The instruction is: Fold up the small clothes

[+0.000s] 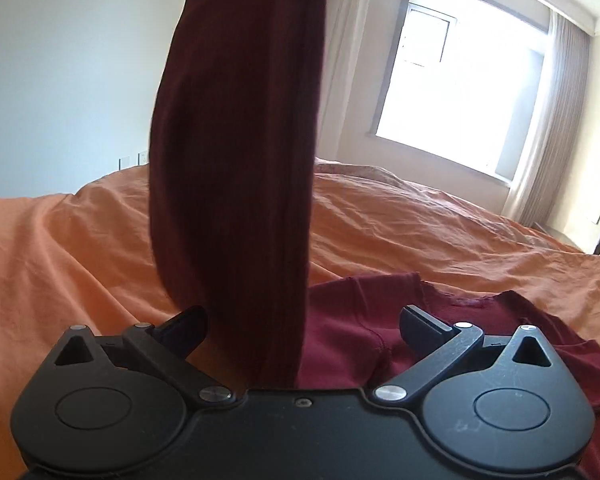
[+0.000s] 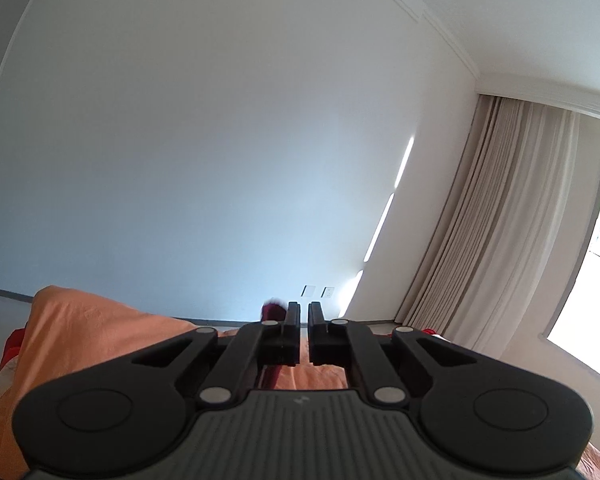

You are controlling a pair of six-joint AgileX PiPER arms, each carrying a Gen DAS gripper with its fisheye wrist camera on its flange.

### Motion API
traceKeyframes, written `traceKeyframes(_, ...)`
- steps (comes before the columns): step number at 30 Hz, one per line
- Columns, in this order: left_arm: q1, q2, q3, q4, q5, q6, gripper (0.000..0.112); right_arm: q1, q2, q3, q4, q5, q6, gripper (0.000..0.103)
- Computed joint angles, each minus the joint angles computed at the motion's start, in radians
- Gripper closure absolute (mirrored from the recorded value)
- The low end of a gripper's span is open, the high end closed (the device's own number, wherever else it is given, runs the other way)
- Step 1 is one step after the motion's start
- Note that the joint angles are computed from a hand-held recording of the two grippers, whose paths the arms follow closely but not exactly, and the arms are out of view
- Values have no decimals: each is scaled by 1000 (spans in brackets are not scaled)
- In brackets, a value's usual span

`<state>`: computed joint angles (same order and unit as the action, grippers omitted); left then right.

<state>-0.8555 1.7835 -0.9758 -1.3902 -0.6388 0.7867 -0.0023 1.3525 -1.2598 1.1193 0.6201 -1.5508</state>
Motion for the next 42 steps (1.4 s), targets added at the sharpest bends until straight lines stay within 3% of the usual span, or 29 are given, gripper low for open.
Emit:
traceKeyframes(3,38,55,-60,-55,10,74,19,-71,22,10,8,62,7,101)
traceKeyframes(7,65,51,-29,-37,36,4,18,-107,105,-12,-65,110,97,98)
traceKeyframes(9,74,58,-24,-51,55,-4,18,-106,162,-42,-125,131,192,82)
traceKeyframes(10,82,49,-4,-40,72,-31,17,-103,189,-49,-142,132,224,65)
traceKeyframes(12,91,43,26,-7,93,-94,14,-95,258,-80,-179,144,290,54)
traceKeyframes(13,93,33,53,14,92,-128,13,-118,295,-101,-184,161,296,53)
traceKeyframes(18,118,46,107,113,93,-262,12,-76,477,-176,-259,85,434,49)
traceKeyframes(23,115,43,164,256,51,-409,10,-58,700,-342,-354,30,638,49)
traceKeyframes(30,85,53,196,307,-17,-460,10,-74,951,-641,-391,164,926,49)
traceKeyframes(32,84,41,213,332,-28,-494,10,-71,993,-688,-362,188,946,58)
traceKeyframes(33,83,36,220,337,-35,-501,10,-68,999,-694,-350,186,948,67)
traceKeyframes(34,81,33,225,337,-41,-503,11,-62,992,-680,-333,167,930,87)
traceKeyframes(35,80,31,225,335,-43,-502,11,-52,977,-661,-332,140,912,96)
traceKeyframes(38,76,30,222,327,-43,-491,17,-48,891,-553,-229,74,754,98)
traceKeyframes(42,77,33,200,294,-16,-437,32,-82,739,-437,-26,65,535,98)
